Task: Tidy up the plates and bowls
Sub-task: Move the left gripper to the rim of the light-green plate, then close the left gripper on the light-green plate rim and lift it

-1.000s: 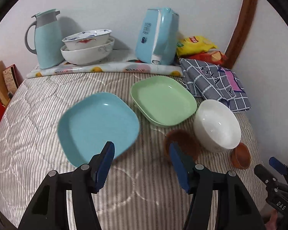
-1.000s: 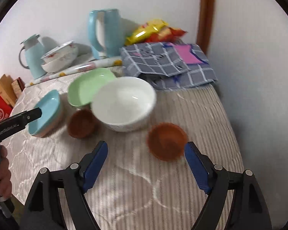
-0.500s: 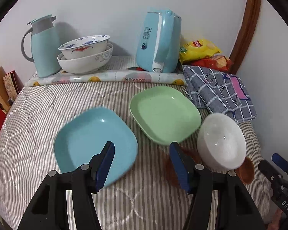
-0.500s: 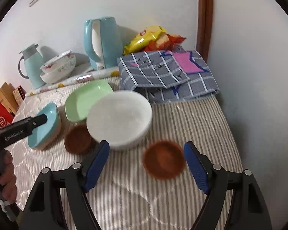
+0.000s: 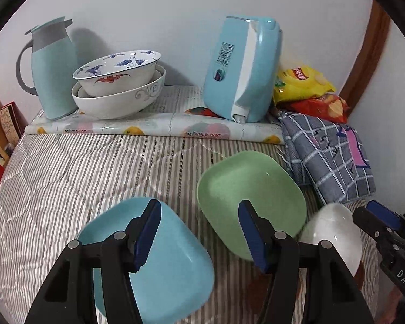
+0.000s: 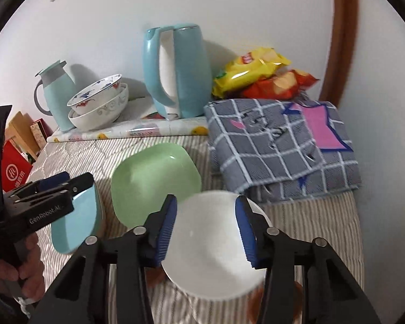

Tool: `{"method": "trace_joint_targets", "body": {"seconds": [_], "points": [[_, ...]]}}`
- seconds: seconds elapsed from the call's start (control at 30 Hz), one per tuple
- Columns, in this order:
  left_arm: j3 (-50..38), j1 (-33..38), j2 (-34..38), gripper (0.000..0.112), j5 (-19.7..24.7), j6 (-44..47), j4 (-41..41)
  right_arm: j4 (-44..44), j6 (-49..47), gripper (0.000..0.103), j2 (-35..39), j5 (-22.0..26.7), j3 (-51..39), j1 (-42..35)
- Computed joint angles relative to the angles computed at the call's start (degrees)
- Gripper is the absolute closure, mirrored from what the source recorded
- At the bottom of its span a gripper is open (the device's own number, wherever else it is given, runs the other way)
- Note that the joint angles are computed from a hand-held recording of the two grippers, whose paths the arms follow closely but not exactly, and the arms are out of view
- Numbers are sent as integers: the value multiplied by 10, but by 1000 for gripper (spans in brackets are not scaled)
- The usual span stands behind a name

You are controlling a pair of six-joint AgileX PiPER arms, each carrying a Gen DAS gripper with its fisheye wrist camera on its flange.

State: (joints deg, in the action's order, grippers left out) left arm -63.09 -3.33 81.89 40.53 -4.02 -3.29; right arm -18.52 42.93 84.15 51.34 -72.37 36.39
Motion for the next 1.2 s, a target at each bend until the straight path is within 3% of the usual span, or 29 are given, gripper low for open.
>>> {"method": "trace_joint_targets", "body": {"seconds": [0.27,0.53,1.03,1.2], "points": [[-47,24,66,55,2,45,-38,72,-71,59,90,1,-77,-37],[-71,23,112,55,-3,65,-54,82,-94,60,149,11,-123,-48],[-114,26,185,59,-3,75,-74,110,-134,71,233,44,-193,-68],[-133,25,206,65,7,81,-81,124,-151,79,262,61,-221,-75]]}}
